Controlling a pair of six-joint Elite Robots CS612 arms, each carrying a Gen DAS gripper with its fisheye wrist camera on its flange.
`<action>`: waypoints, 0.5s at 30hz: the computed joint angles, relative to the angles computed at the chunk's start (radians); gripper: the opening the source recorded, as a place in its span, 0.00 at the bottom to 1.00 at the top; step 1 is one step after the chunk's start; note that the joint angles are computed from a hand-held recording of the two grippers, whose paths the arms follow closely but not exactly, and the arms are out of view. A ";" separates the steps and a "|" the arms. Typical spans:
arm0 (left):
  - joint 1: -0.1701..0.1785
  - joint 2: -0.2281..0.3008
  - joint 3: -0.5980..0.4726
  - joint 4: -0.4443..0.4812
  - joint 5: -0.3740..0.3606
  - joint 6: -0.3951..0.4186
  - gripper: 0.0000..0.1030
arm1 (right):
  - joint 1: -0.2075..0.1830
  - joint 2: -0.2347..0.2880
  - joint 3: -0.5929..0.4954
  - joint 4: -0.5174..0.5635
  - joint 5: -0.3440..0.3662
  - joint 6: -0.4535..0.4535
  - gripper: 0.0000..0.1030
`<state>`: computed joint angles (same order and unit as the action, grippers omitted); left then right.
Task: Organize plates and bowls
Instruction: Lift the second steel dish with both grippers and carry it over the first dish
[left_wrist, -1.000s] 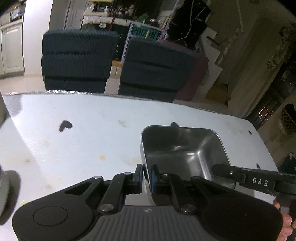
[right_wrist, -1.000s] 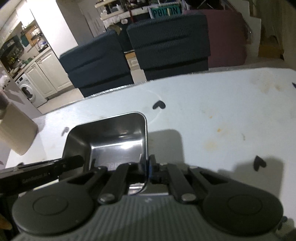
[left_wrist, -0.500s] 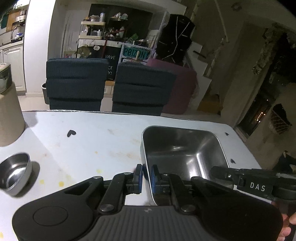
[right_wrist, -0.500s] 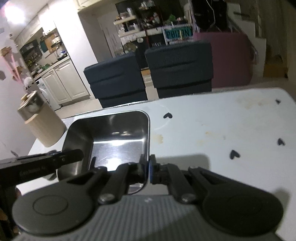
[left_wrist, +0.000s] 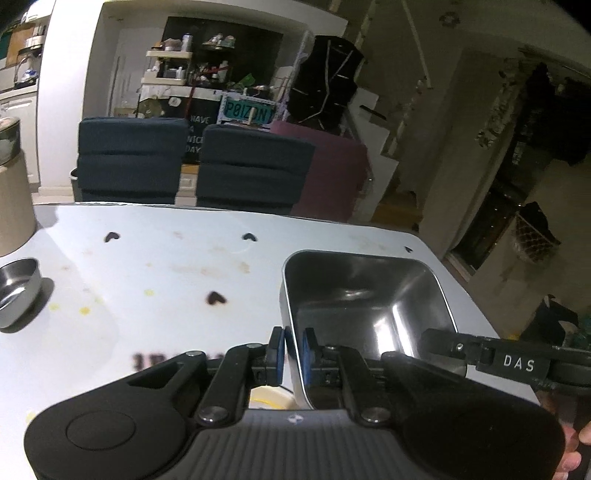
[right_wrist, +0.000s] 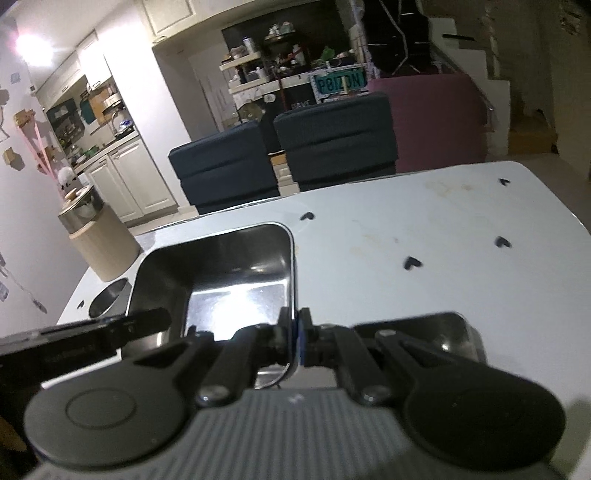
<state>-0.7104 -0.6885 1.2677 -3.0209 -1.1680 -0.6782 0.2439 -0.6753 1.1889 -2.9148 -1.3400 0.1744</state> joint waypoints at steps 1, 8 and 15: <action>-0.003 0.005 -0.009 0.001 -0.002 0.002 0.10 | -0.003 -0.004 0.011 -0.009 -0.004 0.003 0.04; -0.007 0.051 -0.080 0.040 -0.036 0.005 0.10 | -0.013 -0.019 0.051 -0.045 -0.044 0.035 0.05; -0.005 0.095 -0.151 0.098 -0.084 0.037 0.10 | -0.004 -0.006 0.038 -0.038 -0.148 0.029 0.05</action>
